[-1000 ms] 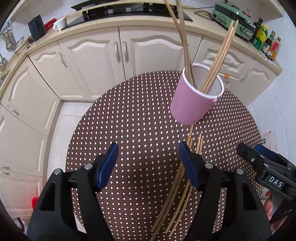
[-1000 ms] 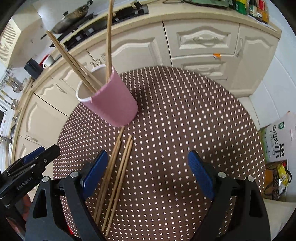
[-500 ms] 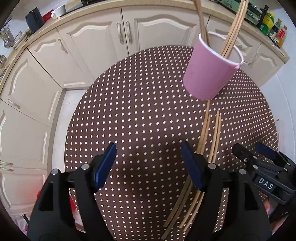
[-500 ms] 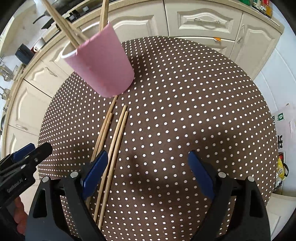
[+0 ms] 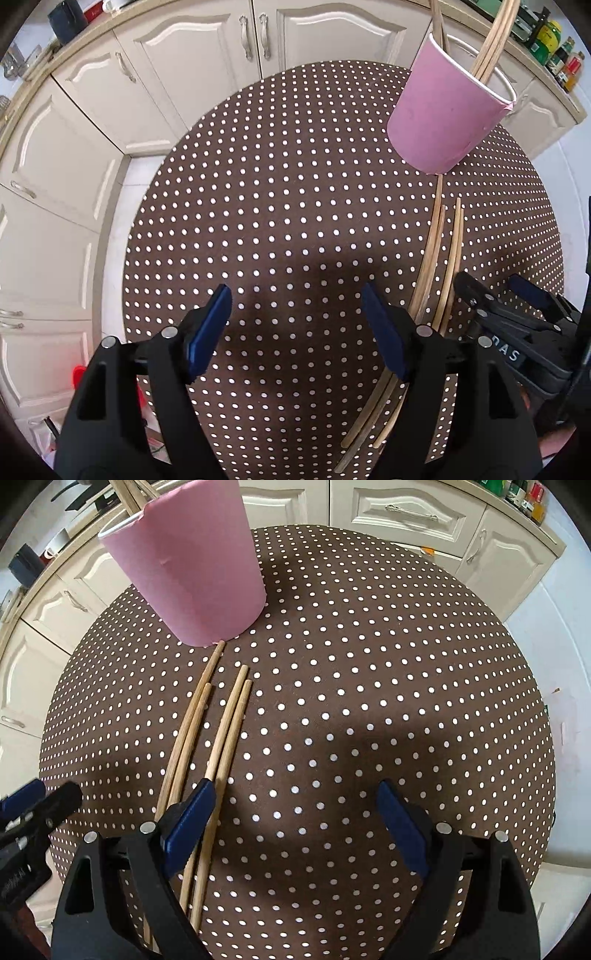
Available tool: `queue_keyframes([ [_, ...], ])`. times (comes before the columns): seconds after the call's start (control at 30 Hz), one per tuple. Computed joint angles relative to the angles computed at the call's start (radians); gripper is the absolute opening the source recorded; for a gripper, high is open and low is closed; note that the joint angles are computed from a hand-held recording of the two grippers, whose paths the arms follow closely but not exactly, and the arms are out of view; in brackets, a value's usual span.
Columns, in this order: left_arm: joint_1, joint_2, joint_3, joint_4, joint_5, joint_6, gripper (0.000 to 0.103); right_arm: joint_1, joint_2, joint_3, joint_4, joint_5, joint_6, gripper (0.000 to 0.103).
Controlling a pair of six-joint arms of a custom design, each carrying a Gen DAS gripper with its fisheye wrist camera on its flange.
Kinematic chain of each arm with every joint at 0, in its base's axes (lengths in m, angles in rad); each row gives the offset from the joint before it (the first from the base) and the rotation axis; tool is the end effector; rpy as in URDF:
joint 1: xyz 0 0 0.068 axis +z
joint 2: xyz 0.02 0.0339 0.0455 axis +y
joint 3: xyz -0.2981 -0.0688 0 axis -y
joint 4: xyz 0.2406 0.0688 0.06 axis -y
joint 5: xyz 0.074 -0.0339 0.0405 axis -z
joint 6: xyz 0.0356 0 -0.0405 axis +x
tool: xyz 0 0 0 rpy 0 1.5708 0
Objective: Organize utensils
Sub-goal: 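Grasp a chopstick with the right tool while the left tool grasps another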
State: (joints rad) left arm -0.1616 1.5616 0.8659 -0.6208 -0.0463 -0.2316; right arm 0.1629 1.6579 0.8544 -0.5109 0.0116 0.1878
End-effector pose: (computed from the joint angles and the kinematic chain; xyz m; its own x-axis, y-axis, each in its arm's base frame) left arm 0.2647 -0.0415 0.1974 -0.9640 -0.0752 -0.2551 -0.0740 0.9972 -0.0141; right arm 0.2802 0.0456 0.1729 -0.9675 0.0302 -0.2512 0.0217 0.9991 0.0363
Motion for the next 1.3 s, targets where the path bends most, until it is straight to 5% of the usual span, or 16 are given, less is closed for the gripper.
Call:
queue_keyframes([
  [0.07, 0.006, 0.004, -0.005, 0.006, 0.001, 0.011, 0.072, 0.039, 0.023, 0.027, -0.013, 0.021, 0.021, 0.083],
  [0.17, 0.016, 0.013, -0.005, 0.007, 0.007, 0.021, 0.072, 0.087, 0.033, 0.04, 0.001, 0.064, 0.017, 0.053],
  [0.23, 0.021, 0.021, 0.0, 0.006, 0.015, 0.021, 0.072, 0.093, 0.031, 0.043, 0.014, 0.048, 0.013, 0.021],
  [0.33, 0.027, 0.031, 0.012, 0.01, 0.023, 0.026, 0.072, 0.052, 0.051, 0.071, -0.005, -0.052, 0.0, 0.006],
  [0.6, -0.006, 0.086, 0.083, -0.004, 0.041, 0.018, 0.072, -0.074, 0.091, 0.076, 0.022, -0.275, -0.049, 0.005],
  [1.3, -0.107, 0.29, 0.252, -0.024, 0.104, 0.044, 0.072, -0.284, 0.095, 0.151, -0.123, -0.368, -0.2, 0.005],
])
